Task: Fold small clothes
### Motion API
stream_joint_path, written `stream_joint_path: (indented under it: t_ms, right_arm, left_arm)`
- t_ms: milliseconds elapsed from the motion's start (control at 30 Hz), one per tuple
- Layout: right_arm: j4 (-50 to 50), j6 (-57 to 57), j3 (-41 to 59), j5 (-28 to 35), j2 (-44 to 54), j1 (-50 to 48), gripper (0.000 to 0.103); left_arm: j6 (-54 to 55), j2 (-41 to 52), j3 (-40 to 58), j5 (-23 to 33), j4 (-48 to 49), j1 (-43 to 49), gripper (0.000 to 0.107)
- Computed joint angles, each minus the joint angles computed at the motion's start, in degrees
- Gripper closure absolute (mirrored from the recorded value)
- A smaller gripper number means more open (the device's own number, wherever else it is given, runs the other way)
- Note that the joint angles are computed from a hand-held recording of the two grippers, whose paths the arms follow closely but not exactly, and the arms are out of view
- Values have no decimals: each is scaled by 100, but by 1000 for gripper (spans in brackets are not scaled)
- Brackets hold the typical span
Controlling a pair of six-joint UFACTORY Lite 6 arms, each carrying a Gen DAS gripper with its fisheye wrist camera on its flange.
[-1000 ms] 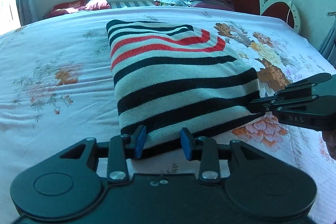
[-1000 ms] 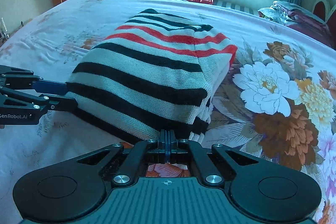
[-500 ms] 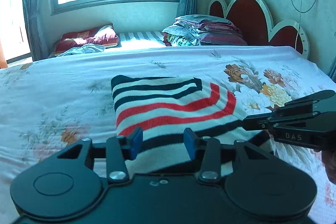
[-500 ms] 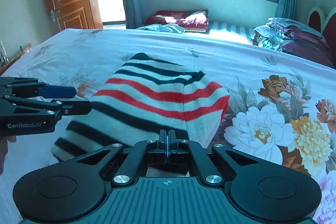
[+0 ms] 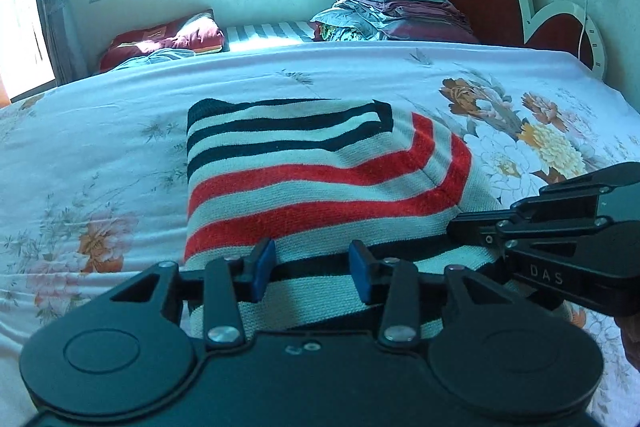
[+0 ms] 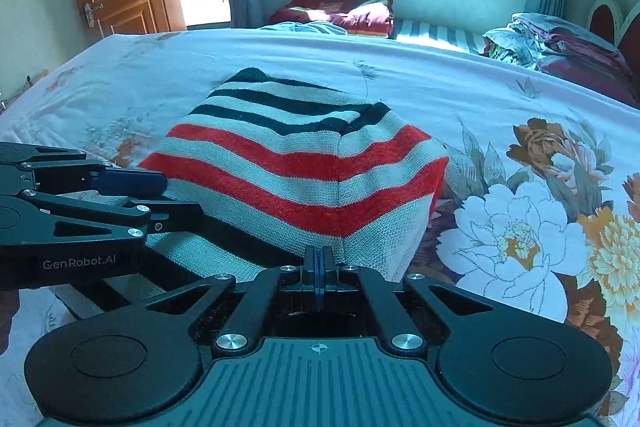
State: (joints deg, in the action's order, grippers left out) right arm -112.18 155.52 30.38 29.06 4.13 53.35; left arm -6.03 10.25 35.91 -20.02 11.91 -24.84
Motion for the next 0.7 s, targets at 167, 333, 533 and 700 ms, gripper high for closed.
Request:
stream_joint_path:
  t_ms: [167, 333, 533, 700]
  right_arm:
    - [-82, 128, -16, 56, 17, 11, 103]
    - [-128, 73, -24, -11, -19, -37, 103]
    - [785, -599, -249, 332, -744, 257, 103]
    - [718, -497, -316, -109, -648, 269, 103]
  left_arm:
    - [790, 7, -16, -25, -929, -227, 68]
    - [1429, -11, -4, 25, -1618, -377, 67]
    - [2918, -1223, -585, 218, -3475, -565, 34]
    - [3291, -1062, -672, 663, -3741, -433, 47]
